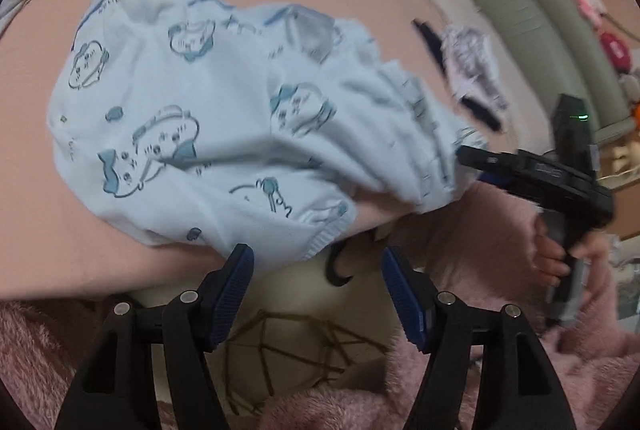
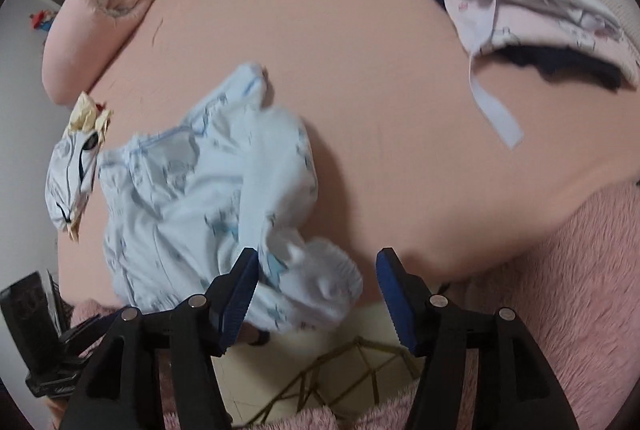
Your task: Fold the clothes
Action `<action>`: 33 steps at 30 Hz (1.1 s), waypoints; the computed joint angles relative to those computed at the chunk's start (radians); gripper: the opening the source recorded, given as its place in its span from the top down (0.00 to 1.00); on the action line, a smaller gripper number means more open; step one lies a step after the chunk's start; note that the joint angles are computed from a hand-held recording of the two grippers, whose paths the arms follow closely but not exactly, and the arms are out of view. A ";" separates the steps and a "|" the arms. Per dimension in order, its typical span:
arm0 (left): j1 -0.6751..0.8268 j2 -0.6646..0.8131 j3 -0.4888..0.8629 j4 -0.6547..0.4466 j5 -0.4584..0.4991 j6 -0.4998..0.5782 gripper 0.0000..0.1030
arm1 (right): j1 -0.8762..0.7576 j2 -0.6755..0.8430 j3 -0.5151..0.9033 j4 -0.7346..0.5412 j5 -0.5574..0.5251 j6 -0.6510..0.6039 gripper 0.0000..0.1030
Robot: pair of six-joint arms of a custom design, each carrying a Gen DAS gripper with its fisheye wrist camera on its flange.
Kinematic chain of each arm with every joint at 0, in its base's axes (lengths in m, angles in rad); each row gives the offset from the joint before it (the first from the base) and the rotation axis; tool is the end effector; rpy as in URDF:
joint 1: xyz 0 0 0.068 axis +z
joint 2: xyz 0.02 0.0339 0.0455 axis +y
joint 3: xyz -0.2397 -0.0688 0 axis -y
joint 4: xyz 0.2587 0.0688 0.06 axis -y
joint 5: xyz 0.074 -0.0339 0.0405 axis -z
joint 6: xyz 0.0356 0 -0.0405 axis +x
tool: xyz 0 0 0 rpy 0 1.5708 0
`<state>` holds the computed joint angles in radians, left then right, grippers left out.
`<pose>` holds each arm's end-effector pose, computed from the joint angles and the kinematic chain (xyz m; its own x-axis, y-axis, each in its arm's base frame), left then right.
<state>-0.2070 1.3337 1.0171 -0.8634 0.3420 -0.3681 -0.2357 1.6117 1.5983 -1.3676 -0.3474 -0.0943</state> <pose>0.2610 -0.0670 0.2235 -0.9589 -0.1450 -0.2438 -0.0283 0.9041 -0.4264 0.3038 -0.0605 0.3040 -0.9654 0.1408 -0.2193 0.0665 0.9467 0.3151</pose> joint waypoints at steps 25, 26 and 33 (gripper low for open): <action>-0.032 0.159 0.091 0.041 -0.334 0.253 0.58 | 0.029 0.138 0.058 -0.109 -0.097 -0.216 0.37; -0.043 0.177 0.095 0.071 -0.363 0.238 0.58 | 0.041 0.135 0.030 -0.081 -0.096 -0.212 0.37; -0.014 0.158 0.109 0.196 -0.438 0.067 0.79 | 0.107 0.102 0.018 0.125 -0.127 -0.127 0.56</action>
<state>-0.2210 1.4917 1.1262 -0.6669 -0.0963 -0.3012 -0.1289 1.7141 1.6160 -1.2429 -0.4740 -0.2212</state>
